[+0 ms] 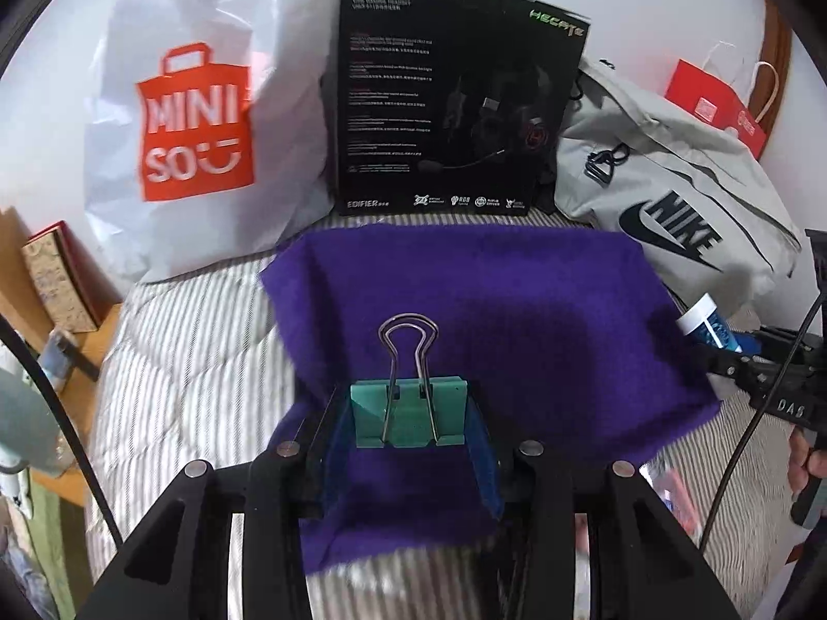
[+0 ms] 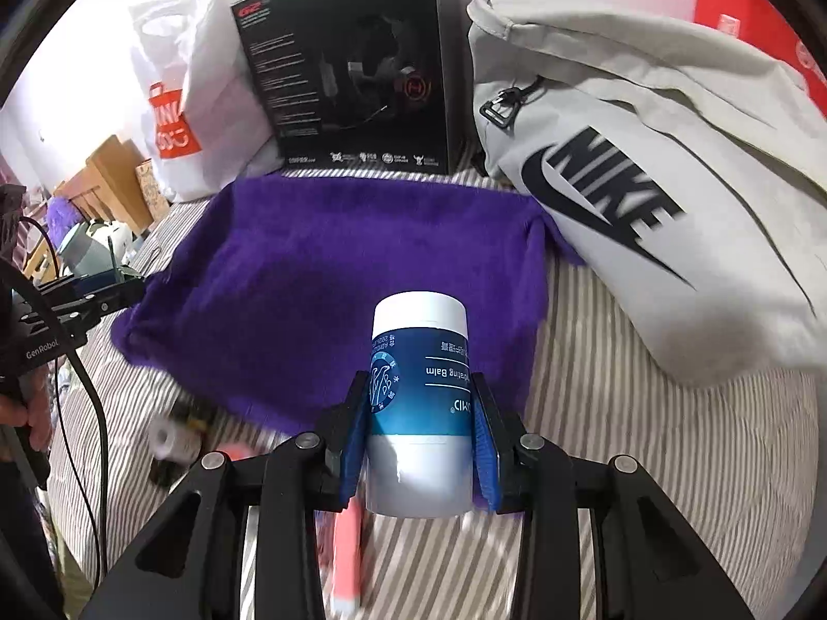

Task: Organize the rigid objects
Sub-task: 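Carry clip and balm stick onto the purple towel and open both grippers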

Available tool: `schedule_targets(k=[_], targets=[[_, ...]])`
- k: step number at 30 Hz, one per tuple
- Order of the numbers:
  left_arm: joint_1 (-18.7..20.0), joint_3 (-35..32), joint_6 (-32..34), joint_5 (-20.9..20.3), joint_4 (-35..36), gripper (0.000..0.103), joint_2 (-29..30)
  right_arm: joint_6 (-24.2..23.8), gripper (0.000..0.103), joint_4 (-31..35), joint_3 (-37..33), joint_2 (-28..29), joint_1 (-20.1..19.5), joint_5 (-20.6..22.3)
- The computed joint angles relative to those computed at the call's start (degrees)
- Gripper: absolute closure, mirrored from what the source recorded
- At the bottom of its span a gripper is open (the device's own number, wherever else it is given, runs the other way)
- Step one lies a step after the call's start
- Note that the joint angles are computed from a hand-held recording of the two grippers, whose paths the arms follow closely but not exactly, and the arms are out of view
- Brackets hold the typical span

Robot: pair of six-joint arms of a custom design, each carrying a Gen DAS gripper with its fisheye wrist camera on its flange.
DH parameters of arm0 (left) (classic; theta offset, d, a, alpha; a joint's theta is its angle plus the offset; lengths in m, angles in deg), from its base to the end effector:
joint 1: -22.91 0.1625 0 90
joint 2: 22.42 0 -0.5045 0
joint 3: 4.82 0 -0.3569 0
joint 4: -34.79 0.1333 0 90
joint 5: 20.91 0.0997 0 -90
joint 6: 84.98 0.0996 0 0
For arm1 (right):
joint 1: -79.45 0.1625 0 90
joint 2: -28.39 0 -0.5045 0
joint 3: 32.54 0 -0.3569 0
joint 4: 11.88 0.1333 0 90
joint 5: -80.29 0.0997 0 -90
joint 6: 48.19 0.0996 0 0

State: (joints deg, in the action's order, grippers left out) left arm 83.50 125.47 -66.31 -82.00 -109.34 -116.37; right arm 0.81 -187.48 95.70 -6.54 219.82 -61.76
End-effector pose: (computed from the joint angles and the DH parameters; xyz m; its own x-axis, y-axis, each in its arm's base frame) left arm -0.0257 -0.4152 0.4018 -0.6415 0.5509 -0.5339 0.7103 0.6894 -0.1421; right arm 0.4074 -0.2663 0.0210 -0.7799 0.1220 0.6139 -0.2662 0.8231 -0.5017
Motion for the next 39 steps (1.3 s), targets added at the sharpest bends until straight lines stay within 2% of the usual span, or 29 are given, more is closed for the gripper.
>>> schedule_targets(k=[7, 12, 19, 30, 33, 36, 38, 39], targets=[[2.15, -1.69, -0.55, -0.89, -4.42, 0.064, 8.53, -9.58, 0.067, -6.35, -2.42, 2.52, -6.25, 1.29], [2.96, -2.15, -1.12, -0.62, -6.36, 0.064, 12.72, -14.00, 0.067, -8.08, -4.44, 4.46, -9.64, 1.78], [2.53, -1.78, -1.44, 0.76, -7.80, 0.064, 15.32, -16.00, 0.067, -7.09, -5.79, 5.73, -11.48, 1.87], [1.84, -0.82, -1.00, 2.52, -9.54, 0.063, 16.49, -18.57, 0.066, -8.05, -6.18, 6.39, -11.71, 1.42], [1.65, -0.20, -0.94, 2.84, -9.45, 0.062, 15.78, -19.23, 0.062, -8.95, -5.86, 6.32, -11.85, 2.05], [1.60, 0.16, -1.12, 2.54, -8.45, 0.050, 14.87, -19.06, 0.058, -9.93, -5.28, 6.02, -12.02, 2.98], [1.27, 0.74, -1.77, 3.20, -8.11, 0.046, 14.33, -17.80, 0.048, -8.68, -5.01, 5.51, -11.86, 3.08], [1.13, 1.03, -1.95, 3.46, -8.12, 0.046, 14.06, -17.19, 0.047, -8.08, -4.88, 5.31, -11.60, 2.71]])
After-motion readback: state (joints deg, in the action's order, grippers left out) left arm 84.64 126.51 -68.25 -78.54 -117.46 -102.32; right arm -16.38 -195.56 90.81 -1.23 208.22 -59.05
